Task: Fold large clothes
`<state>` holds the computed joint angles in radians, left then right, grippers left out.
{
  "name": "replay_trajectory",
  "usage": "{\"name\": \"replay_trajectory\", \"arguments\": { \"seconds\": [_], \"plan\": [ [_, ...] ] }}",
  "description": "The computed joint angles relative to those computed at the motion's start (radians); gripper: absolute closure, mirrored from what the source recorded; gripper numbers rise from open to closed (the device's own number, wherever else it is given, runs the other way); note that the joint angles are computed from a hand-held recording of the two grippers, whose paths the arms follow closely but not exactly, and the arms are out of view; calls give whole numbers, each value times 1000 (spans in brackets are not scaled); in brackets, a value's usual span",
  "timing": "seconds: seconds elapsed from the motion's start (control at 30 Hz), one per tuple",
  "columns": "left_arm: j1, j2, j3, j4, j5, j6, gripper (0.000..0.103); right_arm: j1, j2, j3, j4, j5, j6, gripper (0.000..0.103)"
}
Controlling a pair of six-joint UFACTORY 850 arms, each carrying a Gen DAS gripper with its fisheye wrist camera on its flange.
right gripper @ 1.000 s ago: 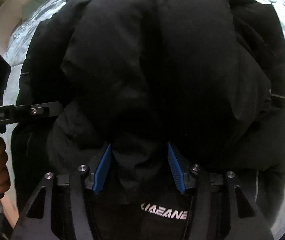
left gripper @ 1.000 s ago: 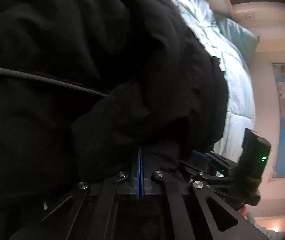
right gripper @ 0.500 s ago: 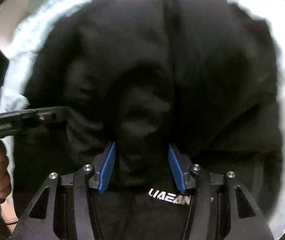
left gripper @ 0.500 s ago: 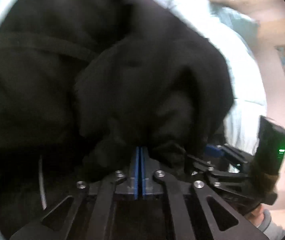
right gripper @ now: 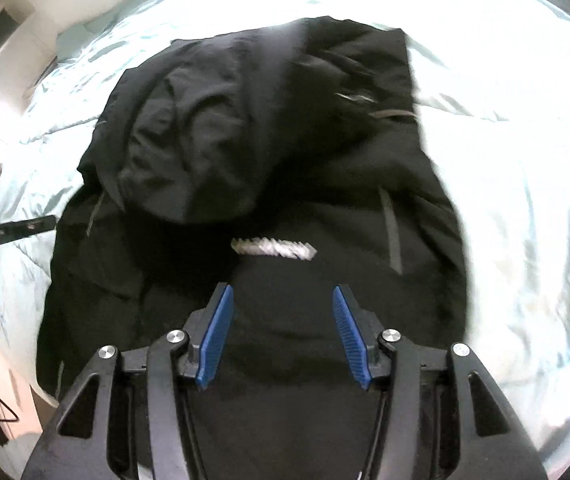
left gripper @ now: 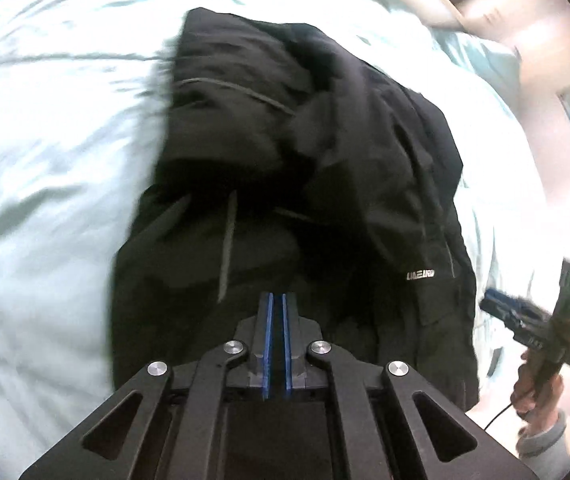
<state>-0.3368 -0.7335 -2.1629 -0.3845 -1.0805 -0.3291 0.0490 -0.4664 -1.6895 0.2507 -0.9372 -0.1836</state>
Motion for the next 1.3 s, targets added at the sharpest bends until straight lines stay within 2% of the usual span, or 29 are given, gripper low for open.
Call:
{"name": "replay_trajectory", "arguments": {
  "seconds": [0.13,0.2,0.27,0.33,0.5,0.67,0.77,0.87,0.93,1.0,1.1,1.2,1.3],
  "plan": [
    [10,165,247,25,99,-101,99,-68,42,62,30,-43,-52,47],
    [-15,198,298,91,123,-227,99,-107,47,81,42,-65,-89,47],
    [-53,243,349,257,90,-425,99,-145,55,101,63,-84,-147,47],
    [-83,288,400,331,60,-553,99,-177,72,131,88,-95,-209,47],
    [-115,444,619,309,122,-770,99,-243,118,196,85,-143,-359,47],
    [-152,568,796,366,181,-988,99,-298,101,199,126,-220,-479,47],
    [-152,614,877,357,276,-1022,98,-304,84,199,141,-248,-493,47],
    [-137,659,970,291,407,-1049,98,-298,82,208,157,-270,-511,47],
    [-135,700,1039,258,531,-1077,98,-291,80,208,156,-287,-511,47],
    [-139,722,1072,236,594,-1071,95,-280,88,216,148,-286,-521,47],
    [-147,715,1064,241,571,-1068,90,-270,106,230,129,-272,-527,47],
    [-168,705,1029,356,502,-1162,90,-271,116,232,130,-271,-539,47],
    [-181,693,983,440,428,-1186,90,-274,118,231,146,-274,-543,47]
  ]
}}
